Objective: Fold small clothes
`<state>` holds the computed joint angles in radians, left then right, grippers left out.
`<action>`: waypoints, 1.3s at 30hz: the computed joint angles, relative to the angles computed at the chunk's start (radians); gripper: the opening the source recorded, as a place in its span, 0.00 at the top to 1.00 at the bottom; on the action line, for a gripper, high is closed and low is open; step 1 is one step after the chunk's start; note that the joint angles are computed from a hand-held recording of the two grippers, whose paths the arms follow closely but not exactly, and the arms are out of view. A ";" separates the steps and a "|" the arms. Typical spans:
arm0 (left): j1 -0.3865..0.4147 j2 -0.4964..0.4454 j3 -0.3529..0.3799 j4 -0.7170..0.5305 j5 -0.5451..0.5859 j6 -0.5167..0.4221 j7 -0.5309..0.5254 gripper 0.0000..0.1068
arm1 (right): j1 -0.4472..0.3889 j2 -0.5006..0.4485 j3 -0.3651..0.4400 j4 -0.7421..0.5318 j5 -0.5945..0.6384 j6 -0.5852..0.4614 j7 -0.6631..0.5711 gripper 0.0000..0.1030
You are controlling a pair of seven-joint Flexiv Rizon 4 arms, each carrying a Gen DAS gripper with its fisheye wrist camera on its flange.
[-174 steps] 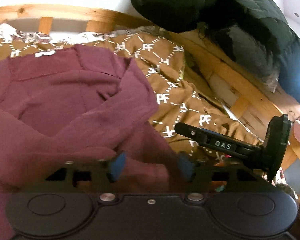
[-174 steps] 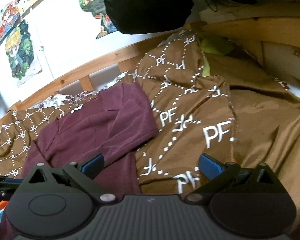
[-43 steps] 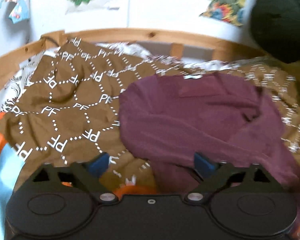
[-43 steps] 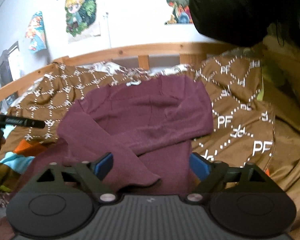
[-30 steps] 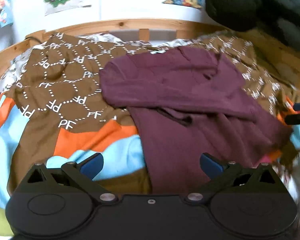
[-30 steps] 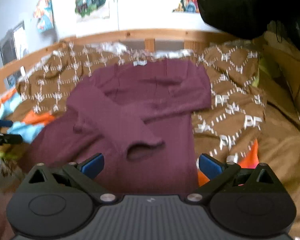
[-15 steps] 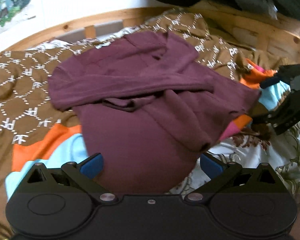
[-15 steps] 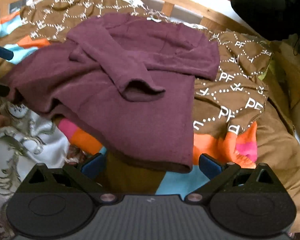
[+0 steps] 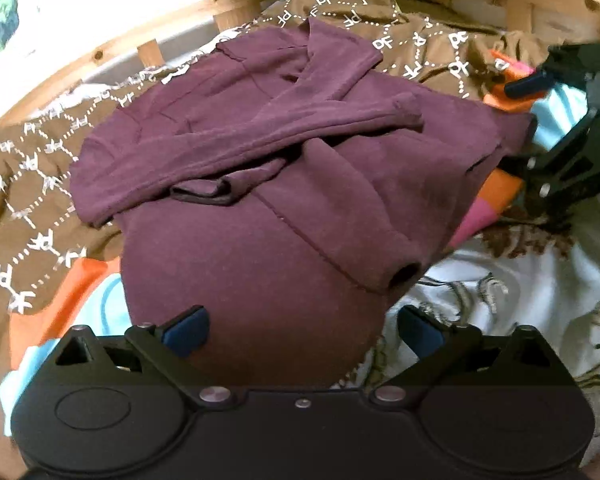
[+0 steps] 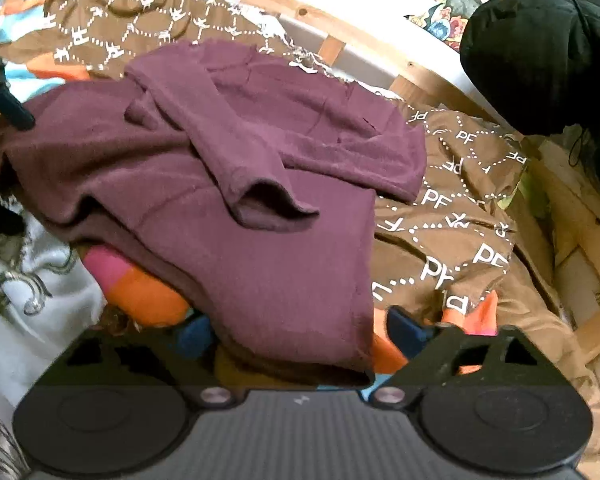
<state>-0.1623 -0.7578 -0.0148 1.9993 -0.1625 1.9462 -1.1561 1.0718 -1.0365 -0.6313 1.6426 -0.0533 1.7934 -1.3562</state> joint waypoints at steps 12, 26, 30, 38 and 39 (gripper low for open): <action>-0.124 -0.012 0.110 0.023 -0.124 0.115 0.008 0.23 | -0.078 0.041 0.101 -0.012 -0.014 0.036 -0.017 0.69; -0.087 -0.018 0.052 0.026 -0.094 0.157 0.090 0.59 | -0.112 0.049 0.172 -0.052 0.124 0.131 -0.066 0.93; -0.174 -0.028 0.121 0.025 -0.217 0.169 0.114 0.60 | -0.109 0.045 0.170 -0.057 0.155 0.150 -0.079 0.93; -0.285 -0.042 0.198 0.034 -0.396 0.162 0.195 0.73 | -0.094 0.037 0.161 -0.073 0.230 0.189 -0.129 0.93; -0.291 -0.042 0.200 0.037 -0.421 0.171 0.196 0.77 | -0.096 0.039 0.165 -0.073 0.232 0.185 -0.135 0.93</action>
